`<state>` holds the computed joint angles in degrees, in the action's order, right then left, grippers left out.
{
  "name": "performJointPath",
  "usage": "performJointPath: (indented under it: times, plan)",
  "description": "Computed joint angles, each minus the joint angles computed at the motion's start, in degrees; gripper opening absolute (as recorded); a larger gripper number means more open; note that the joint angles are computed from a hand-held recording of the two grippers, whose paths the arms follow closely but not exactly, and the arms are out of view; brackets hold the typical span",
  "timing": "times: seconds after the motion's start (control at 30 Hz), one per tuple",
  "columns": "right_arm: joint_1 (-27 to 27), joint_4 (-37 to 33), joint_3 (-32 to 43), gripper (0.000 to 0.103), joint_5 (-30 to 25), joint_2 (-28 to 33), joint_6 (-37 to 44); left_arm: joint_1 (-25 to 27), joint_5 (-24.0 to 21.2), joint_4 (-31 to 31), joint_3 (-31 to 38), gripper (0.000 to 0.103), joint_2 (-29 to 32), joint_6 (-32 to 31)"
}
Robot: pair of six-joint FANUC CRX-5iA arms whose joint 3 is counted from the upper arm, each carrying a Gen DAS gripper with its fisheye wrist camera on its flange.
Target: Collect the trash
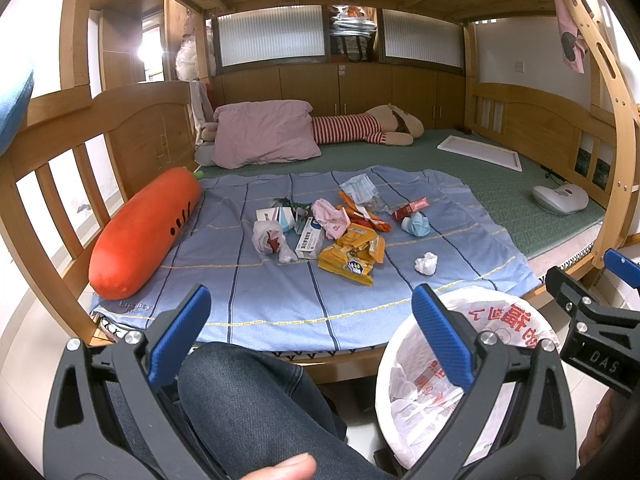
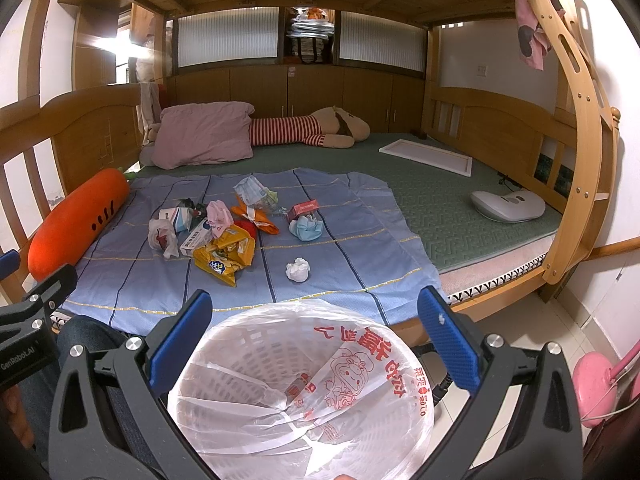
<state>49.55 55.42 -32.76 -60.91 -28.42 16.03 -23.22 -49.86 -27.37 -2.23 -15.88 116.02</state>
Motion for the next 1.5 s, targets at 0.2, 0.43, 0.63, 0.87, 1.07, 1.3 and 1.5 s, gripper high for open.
performJointPath:
  times: [0.2, 0.43, 0.63, 0.87, 1.07, 1.3, 1.5]
  plan:
    - [-0.01, -0.01, 0.00, 0.100, 0.04, 0.00, 0.02, -0.37, 0.08, -0.45, -0.26, 0.100, -0.03, 0.49]
    - [-0.04, -0.04, -0.05, 0.100, 0.10, 0.02, -0.06, -0.41, -0.07, -0.44, -0.21, 0.100, 0.00, 0.50]
    - [-0.05, -0.14, -0.05, 0.100, 0.17, 0.07, -0.02, 0.26, 0.34, 0.78, -0.34, 0.100, 0.06, -0.75]
    - [-10.93, -9.21, 8.13, 0.100, 11.75, 5.45, 9.69, 15.09, 7.99, 20.67, 0.27, 0.099, 6.87, -16.81]
    - [-14.30, -10.92, 12.84, 0.100, 11.74, 11.27, 12.99, 23.32, 6.16, 32.41, 1.93, 0.069, 13.70, -29.93]
    - [-16.29, -19.06, 17.33, 0.097, 4.84, 16.37, 19.05, 28.37, 1.87, 42.25, 9.73, 0.081, 28.59, -38.04]
    - [-16.46, -20.07, 23.65, 0.097, -0.40, 22.03, 18.90, 31.43, -6.11, 52.66, 26.78, 0.077, 47.01, -38.91]
